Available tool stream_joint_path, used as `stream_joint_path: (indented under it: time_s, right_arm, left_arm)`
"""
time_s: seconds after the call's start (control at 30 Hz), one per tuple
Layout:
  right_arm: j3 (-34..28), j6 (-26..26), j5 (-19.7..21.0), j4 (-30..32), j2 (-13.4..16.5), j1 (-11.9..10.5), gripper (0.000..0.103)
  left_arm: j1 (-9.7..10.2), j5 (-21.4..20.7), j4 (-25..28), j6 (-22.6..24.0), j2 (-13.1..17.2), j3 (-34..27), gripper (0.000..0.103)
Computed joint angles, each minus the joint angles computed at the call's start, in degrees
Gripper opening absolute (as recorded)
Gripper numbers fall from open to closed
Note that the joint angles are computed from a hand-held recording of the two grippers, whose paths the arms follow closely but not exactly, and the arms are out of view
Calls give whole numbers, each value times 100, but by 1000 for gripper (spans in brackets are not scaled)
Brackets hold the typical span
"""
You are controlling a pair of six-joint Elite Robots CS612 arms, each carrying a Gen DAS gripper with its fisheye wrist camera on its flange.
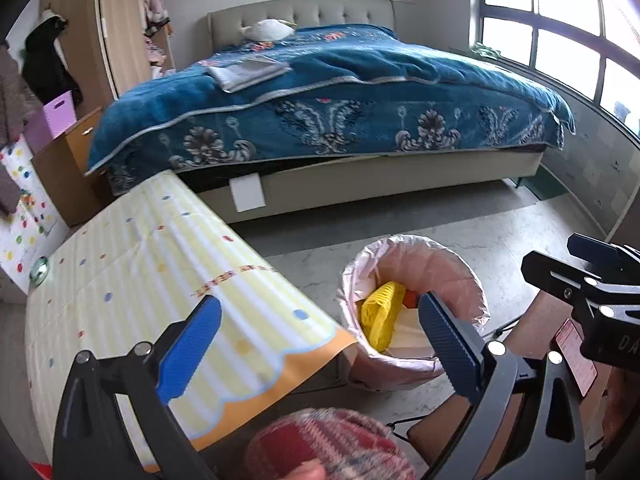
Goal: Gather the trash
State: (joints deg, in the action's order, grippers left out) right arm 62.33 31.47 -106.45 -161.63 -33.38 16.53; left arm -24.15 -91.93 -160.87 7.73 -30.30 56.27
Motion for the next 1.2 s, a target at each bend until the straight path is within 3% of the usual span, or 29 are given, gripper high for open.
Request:
stream_joint_path:
  time_s: [0.3,0.63,0.97,1.2]
  right_arm:
    - [-333,-413,-8,190,51,217,95]
    - [-948,-1075,261,184,288,462,97]
    - [-1641,-1784,619,356,537,694,97]
    - [-2210,-2055,837,633,787,812,97]
  left_arm:
    - [180,228,-571,-395,-463,744,96]
    - [400,1129,-960,-924,-1013,1580,96]
    - [644,1695,-715,-1635,-1395,2116,96]
    - [718,1984,-780,-1882,-1566,2357,96]
